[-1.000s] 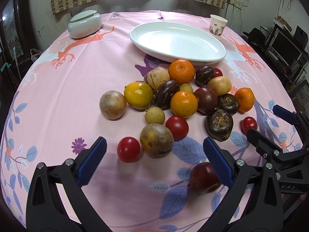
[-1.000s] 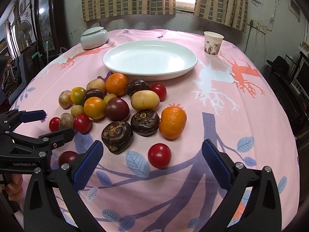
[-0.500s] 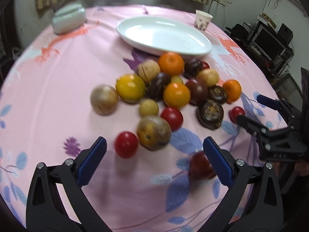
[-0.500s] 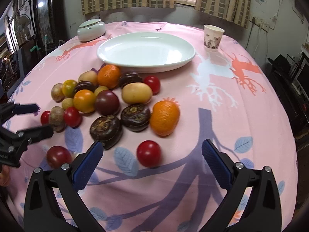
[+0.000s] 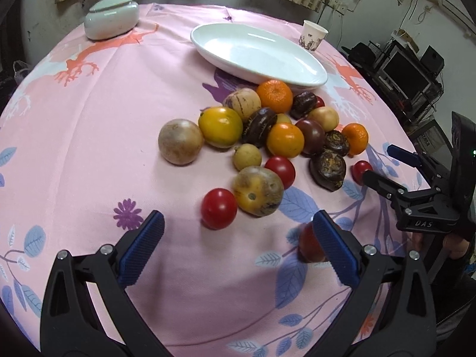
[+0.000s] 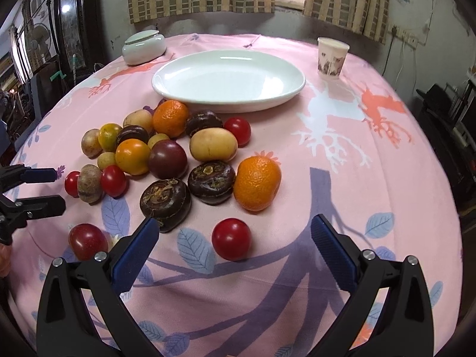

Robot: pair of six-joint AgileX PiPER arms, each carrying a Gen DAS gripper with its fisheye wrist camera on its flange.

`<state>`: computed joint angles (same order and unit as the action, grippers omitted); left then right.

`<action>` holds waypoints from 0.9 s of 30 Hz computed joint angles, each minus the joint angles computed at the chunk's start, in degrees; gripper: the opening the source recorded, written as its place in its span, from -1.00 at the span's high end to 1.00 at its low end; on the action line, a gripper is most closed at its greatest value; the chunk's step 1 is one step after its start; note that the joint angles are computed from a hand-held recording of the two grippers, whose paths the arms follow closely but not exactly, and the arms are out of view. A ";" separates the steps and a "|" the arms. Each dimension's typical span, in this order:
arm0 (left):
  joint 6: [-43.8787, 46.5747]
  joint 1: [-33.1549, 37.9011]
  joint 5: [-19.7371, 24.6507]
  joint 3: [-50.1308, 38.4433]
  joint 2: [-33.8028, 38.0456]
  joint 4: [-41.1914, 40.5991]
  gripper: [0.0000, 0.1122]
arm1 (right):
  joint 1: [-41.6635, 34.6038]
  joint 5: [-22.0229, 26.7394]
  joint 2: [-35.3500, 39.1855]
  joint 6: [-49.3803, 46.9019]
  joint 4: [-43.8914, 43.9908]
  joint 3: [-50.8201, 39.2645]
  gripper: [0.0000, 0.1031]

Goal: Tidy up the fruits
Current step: 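Grasp a red cherry tomato with the left tool while the right tool grasps another red tomato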

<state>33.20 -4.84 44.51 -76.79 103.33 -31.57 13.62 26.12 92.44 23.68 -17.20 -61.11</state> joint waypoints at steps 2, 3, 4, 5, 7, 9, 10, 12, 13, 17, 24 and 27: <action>-1.76 -0.18 0.19 -0.37 -0.17 2.30 -0.79 | 1.35 0.11 -0.36 5.35 -6.75 0.48 -0.97; -2.75 -0.17 0.85 -0.91 0.31 3.18 -0.79 | 1.66 0.21 -0.50 5.70 -7.66 0.53 -0.97; -4.27 -0.24 1.47 -1.54 0.95 4.45 -0.79 | 1.63 0.26 -0.52 4.77 -6.96 0.33 -0.97; -5.48 -0.44 1.44 -1.90 1.47 5.68 -0.79 | 1.49 0.16 -0.60 3.56 -5.83 0.28 -0.97; -6.84 -0.97 0.28 -1.88 2.07 7.65 -0.79 | 1.24 0.21 -0.61 2.26 -4.48 0.07 -0.97; -6.14 -0.95 -0.24 -1.99 2.68 7.12 -0.79 | 1.50 0.49 -0.56 4.74 -6.46 0.10 -0.97; -6.37 -0.94 -0.68 -1.99 2.96 7.12 -0.79 | 1.43 0.65 -0.51 5.42 -6.85 0.00 -0.97; -7.13 -1.09 -1.24 -2.23 3.67 7.69 -0.73 | 1.19 0.81 -0.45 5.68 -6.68 -0.06 -0.97; -7.61 -1.16 -1.18 -2.55 4.11 8.15 -0.68 | 1.15 0.80 -0.42 5.42 -6.39 -0.04 -0.97; -2.31 -0.85 -1.68 -1.59 3.24 3.86 -0.27 | 1.51 0.70 -0.57 3.01 -5.03 -0.09 -0.97; -0.72 -2.11 -2.64 -0.70 2.93 4.24 0.23 | 2.01 0.63 -0.72 3.18 -5.57 0.10 -0.97; -1.27 -2.43 -3.89 -0.16 2.68 5.40 0.52 | 2.21 0.37 -1.21 3.99 -6.78 0.48 -0.97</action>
<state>31.94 -7.27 40.62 -76.95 106.02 -26.18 15.84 26.49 91.24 27.67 -23.98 -60.63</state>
